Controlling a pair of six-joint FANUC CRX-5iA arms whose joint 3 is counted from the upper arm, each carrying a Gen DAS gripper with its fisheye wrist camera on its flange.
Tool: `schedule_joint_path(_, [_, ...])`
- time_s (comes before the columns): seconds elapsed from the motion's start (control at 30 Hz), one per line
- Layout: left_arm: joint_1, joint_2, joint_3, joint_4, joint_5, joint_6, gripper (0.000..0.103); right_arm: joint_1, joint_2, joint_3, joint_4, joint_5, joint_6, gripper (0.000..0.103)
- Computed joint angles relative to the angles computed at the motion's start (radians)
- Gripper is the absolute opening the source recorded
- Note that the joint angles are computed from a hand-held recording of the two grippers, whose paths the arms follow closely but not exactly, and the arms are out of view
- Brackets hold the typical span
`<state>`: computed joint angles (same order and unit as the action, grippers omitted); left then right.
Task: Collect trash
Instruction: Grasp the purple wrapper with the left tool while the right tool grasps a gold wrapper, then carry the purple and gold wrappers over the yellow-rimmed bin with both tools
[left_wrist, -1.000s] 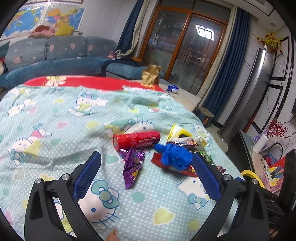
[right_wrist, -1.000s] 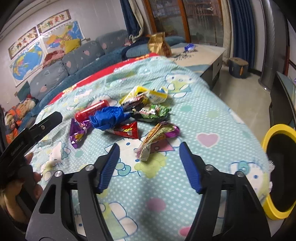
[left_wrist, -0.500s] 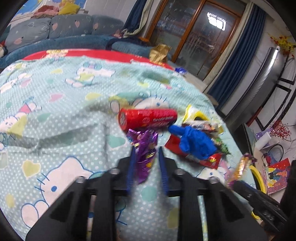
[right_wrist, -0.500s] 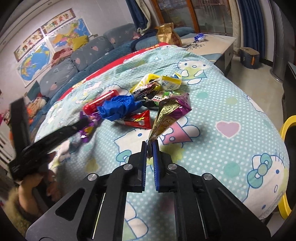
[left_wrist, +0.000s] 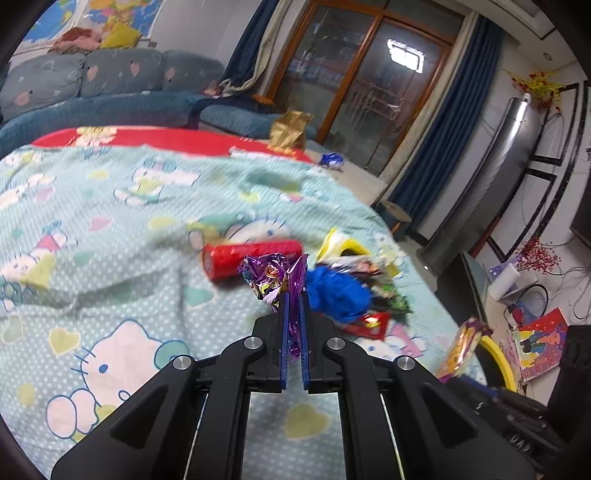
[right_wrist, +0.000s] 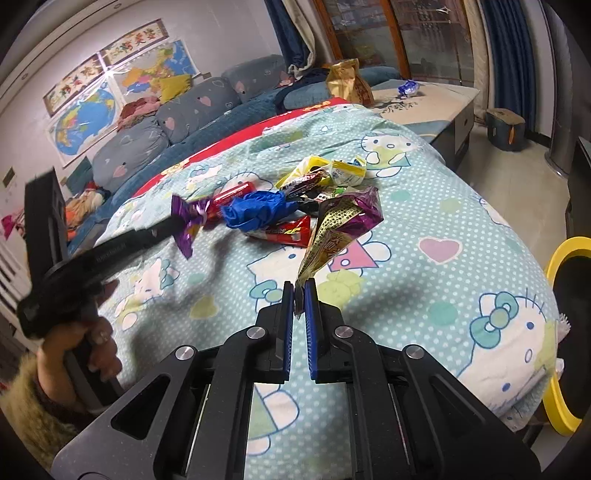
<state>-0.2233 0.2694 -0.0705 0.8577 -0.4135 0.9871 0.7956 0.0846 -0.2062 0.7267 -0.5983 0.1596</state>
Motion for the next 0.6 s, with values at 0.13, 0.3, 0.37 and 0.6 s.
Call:
schedule_joint_path(0.13, [-0.020,-0.028,-0.028,0.094,0.026,-0.092,0.005,0.010,-0.021,-0.024,0.036,-0.005,-0.025,0.004])
schedule_joint_path(0.3, [-0.049,-0.049,-0.044,0.175,0.036,-0.178,0.005,0.012,-0.043,-0.045,0.061,-0.007,-0.038,0.004])
schedule_joint_path(0.37, [-0.059,-0.053,-0.046,0.191,0.036,-0.198,0.005,0.015,-0.053,-0.055,0.075,-0.010,-0.052,0.004])
schedule_joint_path(0.6, [-0.086,-0.061,-0.057,0.253,0.028,-0.278,0.005,0.015,-0.077,-0.080,0.102,-0.019,-0.080,0.004])
